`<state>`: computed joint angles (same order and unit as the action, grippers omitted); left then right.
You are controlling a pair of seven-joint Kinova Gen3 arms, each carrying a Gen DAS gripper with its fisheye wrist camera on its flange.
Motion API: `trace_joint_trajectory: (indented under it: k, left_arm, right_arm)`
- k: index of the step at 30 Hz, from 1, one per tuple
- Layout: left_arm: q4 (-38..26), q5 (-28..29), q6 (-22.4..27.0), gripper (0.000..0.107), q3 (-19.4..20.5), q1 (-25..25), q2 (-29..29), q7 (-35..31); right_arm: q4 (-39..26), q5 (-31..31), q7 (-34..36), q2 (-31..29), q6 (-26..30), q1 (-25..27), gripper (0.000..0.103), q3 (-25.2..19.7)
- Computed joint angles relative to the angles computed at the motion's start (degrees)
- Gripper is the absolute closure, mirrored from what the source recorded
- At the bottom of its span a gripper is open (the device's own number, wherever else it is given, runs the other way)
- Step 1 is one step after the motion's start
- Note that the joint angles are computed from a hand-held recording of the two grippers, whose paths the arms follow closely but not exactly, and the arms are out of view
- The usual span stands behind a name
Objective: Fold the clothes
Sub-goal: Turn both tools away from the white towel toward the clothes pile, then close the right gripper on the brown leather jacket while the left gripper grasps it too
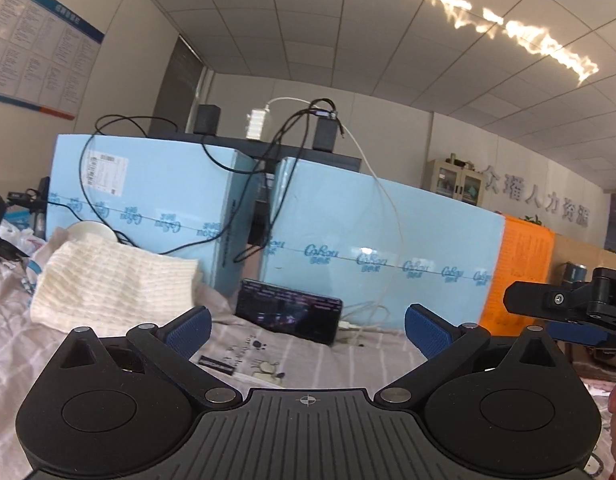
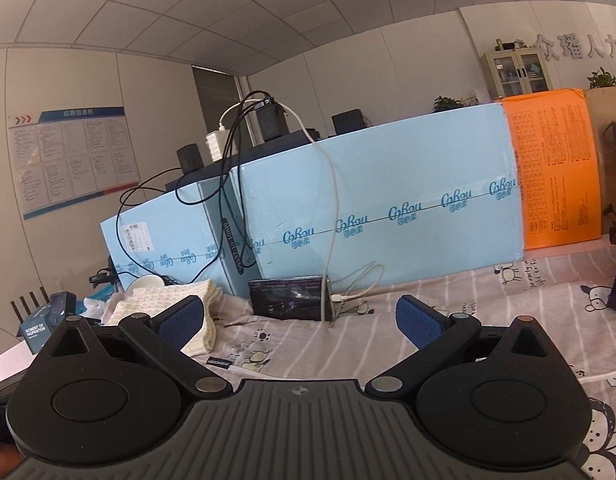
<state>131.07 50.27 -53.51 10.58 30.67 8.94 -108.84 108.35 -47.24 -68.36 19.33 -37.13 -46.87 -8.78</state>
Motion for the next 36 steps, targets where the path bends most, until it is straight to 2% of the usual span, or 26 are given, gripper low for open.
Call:
trace_joint_trajectory:
  k: [2, 4, 8, 10, 11, 14, 15, 19, 21, 23, 24, 26, 28, 31, 33, 36]
  left_arm:
    - [-2.7, -4.7, 4.7, 0.004, 4.3, -5.3, 1.6, 3.0]
    - [-5.7, -9.3, 8.6, 0.004, 8.8, -10.6, 3.6, 6.4]
    - [-10.8, -18.6, 11.3, 0.004, 18.9, -19.9, 9.5, 11.6]
    - [-13.6, -23.3, 13.4, 0.004, 19.9, -20.8, 12.2, 13.5]
    - [-15.3, -25.6, 15.0, 0.004, 18.8, -20.0, 13.3, 14.3]
    - [-20.0, -32.6, 19.2, 0.004, 11.7, -14.3, 15.5, 19.4]
    - [-21.7, -35.0, 20.4, 0.004, 10.5, -13.3, 16.4, 21.6]
    - [-28.1, -43.2, 23.9, 0.004, 9.0, -11.9, 20.3, 30.9]
    - [-32.6, -43.2, 28.5, 0.004, 4.6, -7.6, 21.6, 33.4]
    - [-36.6, -39.4, 33.1, 0.004, -0.7, -2.4, 23.1, 32.3]
    - [-38.5, -37.5, 35.5, 0.004, -2.8, -0.5, 23.8, 31.6]
    - [-42.2, -36.4, 39.8, 0.004, -3.7, 0.6, 25.6, 32.2]
    - [-44.1, -39.0, 41.0, 0.004, -0.6, -1.6, 27.2, 33.5]
    - [-46.3, -45.0, 40.3, 0.004, 5.4, -5.5, 29.6, 36.0]
    - [-49.4, -47.5, 41.8, 0.004, 10.6, -8.5, 32.0, 35.9]
    - [-55.2, -54.5, 45.3, 0.004, 18.6, -12.3, 36.7, 39.6]
  right_arm:
    - [3.1, -2.5, -0.6, -0.9, -4.7, -1.6, 0.0, 2.7]
    - [5.3, -5.5, 0.4, -1.4, -8.5, 0.5, 0.0, 1.3]
    - [9.5, -9.7, -0.1, -2.7, -13.6, 3.7, 0.0, 1.0]
    - [10.8, -10.7, -0.7, -2.4, -16.0, 5.5, 0.0, 1.3]
    - [11.1, -11.2, -0.9, -2.3, -16.9, 6.4, 0.0, 1.3]
    - [12.7, -13.0, -1.2, -2.3, -18.8, 9.8, 0.0, 2.4]
    - [13.0, -13.4, -1.1, -2.4, -18.9, 10.9, 0.0, 2.7]
    - [14.5, -13.2, -4.5, -3.2, -18.5, 16.1, 0.0, 3.9]
    - [14.9, -13.0, -8.1, -3.4, -18.3, 18.0, 0.0, 4.7]
    - [15.1, -13.1, -12.0, -3.3, -17.2, 19.0, 0.0, 7.1]
    - [15.5, -12.5, -14.3, -2.9, -17.2, 20.5, 0.0, 6.8]
    - [16.7, -10.8, -19.0, -2.3, -17.7, 25.5, 0.0, 3.2]
    - [17.3, -9.3, -23.1, -1.8, -16.4, 27.9, 0.0, 2.1]
    - [17.3, -10.1, -25.2, -1.8, -14.9, 24.8, 0.0, 5.9]
    - [17.3, -11.2, -26.2, -1.9, -14.8, 24.5, 0.0, 6.2]
    - [17.8, -10.5, -29.9, -2.1, -13.3, 25.6, 0.0, 6.3]
